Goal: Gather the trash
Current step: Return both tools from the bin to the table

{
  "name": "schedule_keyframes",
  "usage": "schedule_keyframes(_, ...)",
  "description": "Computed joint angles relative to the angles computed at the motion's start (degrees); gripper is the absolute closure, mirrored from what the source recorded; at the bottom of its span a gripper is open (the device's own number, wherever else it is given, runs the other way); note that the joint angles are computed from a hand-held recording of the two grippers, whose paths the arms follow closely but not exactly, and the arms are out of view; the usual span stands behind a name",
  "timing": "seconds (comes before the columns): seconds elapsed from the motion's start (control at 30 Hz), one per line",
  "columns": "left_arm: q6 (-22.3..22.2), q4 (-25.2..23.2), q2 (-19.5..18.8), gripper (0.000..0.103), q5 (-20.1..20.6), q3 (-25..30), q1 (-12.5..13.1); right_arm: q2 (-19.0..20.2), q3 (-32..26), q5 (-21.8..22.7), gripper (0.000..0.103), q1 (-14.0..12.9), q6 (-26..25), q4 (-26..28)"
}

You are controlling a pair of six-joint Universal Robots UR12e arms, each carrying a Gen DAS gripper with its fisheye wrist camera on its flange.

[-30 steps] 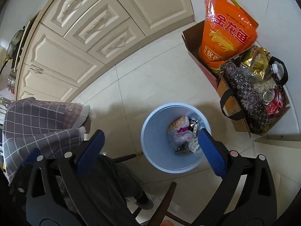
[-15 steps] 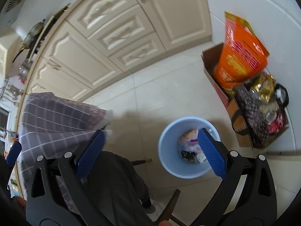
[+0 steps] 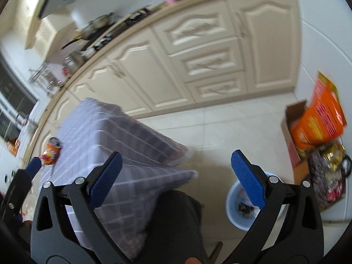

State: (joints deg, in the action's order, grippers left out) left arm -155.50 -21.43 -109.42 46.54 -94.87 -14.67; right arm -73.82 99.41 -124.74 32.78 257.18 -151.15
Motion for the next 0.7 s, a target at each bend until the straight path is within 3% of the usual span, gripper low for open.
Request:
schedule_keyframes(0.4, -8.88, 8.87, -0.90, 0.009, 2.14, 1.98, 6.36, 8.35, -14.47, 0.84, 0.006, 0.56, -16.07, -3.81)
schedule_keyframes(0.7, -12.40, 13.97, -3.00, 0.008, 10.03, 4.52, 9.51, 14.28, -25.64, 1.17, 0.006, 1.07, -25.61, -1.40)
